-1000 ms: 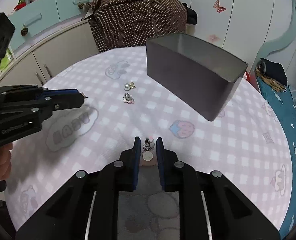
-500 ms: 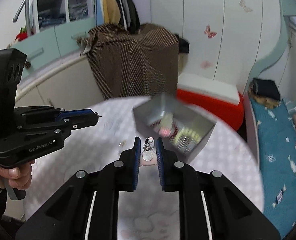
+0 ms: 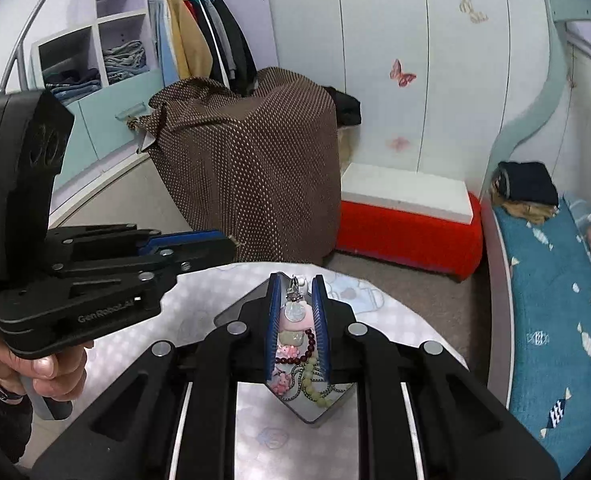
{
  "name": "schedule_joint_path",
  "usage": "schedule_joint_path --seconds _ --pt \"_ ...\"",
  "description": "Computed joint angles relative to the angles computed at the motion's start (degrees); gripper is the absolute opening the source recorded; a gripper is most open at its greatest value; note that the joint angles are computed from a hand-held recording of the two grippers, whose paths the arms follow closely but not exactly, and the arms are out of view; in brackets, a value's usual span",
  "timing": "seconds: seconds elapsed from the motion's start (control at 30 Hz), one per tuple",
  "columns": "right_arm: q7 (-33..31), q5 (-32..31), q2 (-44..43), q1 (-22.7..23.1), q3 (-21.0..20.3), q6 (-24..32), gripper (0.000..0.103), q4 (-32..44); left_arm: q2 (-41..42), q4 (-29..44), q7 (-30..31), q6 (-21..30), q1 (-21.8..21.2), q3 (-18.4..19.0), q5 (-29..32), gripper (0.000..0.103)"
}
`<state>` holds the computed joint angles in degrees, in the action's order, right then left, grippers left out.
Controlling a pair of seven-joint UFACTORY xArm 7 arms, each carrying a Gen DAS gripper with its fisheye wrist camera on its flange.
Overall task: Organize jewelry
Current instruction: 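Open both tools to drop the earring and charm into the box, then withdraw both tools from the box toward the last two earrings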
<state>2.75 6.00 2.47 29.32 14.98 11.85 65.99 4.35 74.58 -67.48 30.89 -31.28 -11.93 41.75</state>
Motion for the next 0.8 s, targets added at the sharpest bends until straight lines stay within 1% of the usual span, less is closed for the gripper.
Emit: schedule_joint_path --seconds 0.07,0.1,0.13,0.17,0.2,0.23,0.27,0.33,0.37,0.4,0.43,0.47,0.5,0.53,0.57,0.6,0.63,0.7,0.8 --pt "0.8 -0.1 0.7 0.0 -0.1 0.8 0.014 0.4 1.5 1.2 1.6 0.6 0.0 0.1 -1.1 0.011" --pt "0.7 0.3 1.1 0.0 -0.1 1.2 0.015 0.9 2.5 2.3 2.4 1.8 -0.2 0.1 -1.7 0.012" --pt "-0.4 2.5 1.6 -0.3 0.3 1.7 0.015 1.1 3.0 2.7 2.6 2.2 -0.4 0.4 -2.2 0.019" --pt "-0.3 2.9 1.8 -0.4 0.2 1.9 0.016 1.1 2.9 2.3 2.1 2.4 -0.6 0.8 -2.2 0.051" --pt "0.3 2.8 1.9 -0.4 0.1 2.0 0.018 1.1 3.1 2.4 0.2 3.0 -0.1 0.4 -1.2 0.067" --pt "0.5 3.7 1.7 -0.5 0.1 1.6 0.020 0.6 2.6 1.9 -4.0 4.0 -1.9 2.4 1.5 0.079" --pt "-0.3 5.4 1.5 -0.8 0.4 1.2 0.021 0.1 2.0 0.8 -5.8 2.9 -1.3 2.2 2.3 0.081" --pt "-1.1 7.8 0.8 -1.1 0.5 0.6 0.027 -1.0 1.0 -0.5 -6.0 1.5 -0.6 1.9 1.6 0.082" --pt "-0.8 8.0 0.5 -1.1 0.4 0.4 0.037 -1.4 0.4 -0.9 -6.9 2.3 -0.6 1.8 2.9 0.088" --pt "-0.8 8.5 0.4 -1.1 0.4 0.2 0.058 -1.6 -0.3 -1.3 -8.1 3.3 -0.5 1.6 4.5 0.090" --pt "-0.6 9.2 -0.1 -1.1 0.3 -0.6 0.071 -2.3 -1.0 -1.8 -8.8 3.7 -0.3 1.3 5.2 0.090" --pt "0.8 8.5 -0.7 -1.0 0.1 -2.0 0.089 -3.3 -1.7 -2.2 -9.3 4.4 -0.1 0.9 5.7 0.090" --pt "1.9 7.8 -1.0 -0.9 0.0 -3.3 0.096 -3.9 -2.4 -2.8 -9.8 4.9 0.2 0.5 6.2 0.091" --pt "1.2 9.6 -1.5 -0.9 0.1 -4.7 0.095 -4.8 -3.4 -3.5 -11.2 5.9 0.3 0.1 7.6 0.093" --pt "0.4 11.6 -2.0 -0.8 0.2 -4.8 0.095 -5.2 -4.6 -4.2 -13.0 7.3 0.4 -0.6 9.5 0.094" --pt "1.1 11.5 -2.3 -0.7 0.1 -4.7 0.095 -5.5 -5.3 -4.6 -13.7 8.0 0.8 -1.2 10.3 0.094" --pt "3.9 8.9 -3.0 -0.7 -0.1 -5.0 0.095 -6.2 -6.3 -5.3 -14.6 9.0 1.0 -1.9 11.4 0.094" --pt "6.4 6.4 -3.2 -0.6 -0.3 -5.4 0.095 -6.4 -8.2 -6.6 -16.3 10.9 1.4 -3.4 13.1 0.094" --pt "12.3 0.3 -4.2 -0.9 -0.3 -5.9 0.095 -7.3 -10.5 -7.7 -17.5 14.3 2.0 -5.6 14.5 0.095"
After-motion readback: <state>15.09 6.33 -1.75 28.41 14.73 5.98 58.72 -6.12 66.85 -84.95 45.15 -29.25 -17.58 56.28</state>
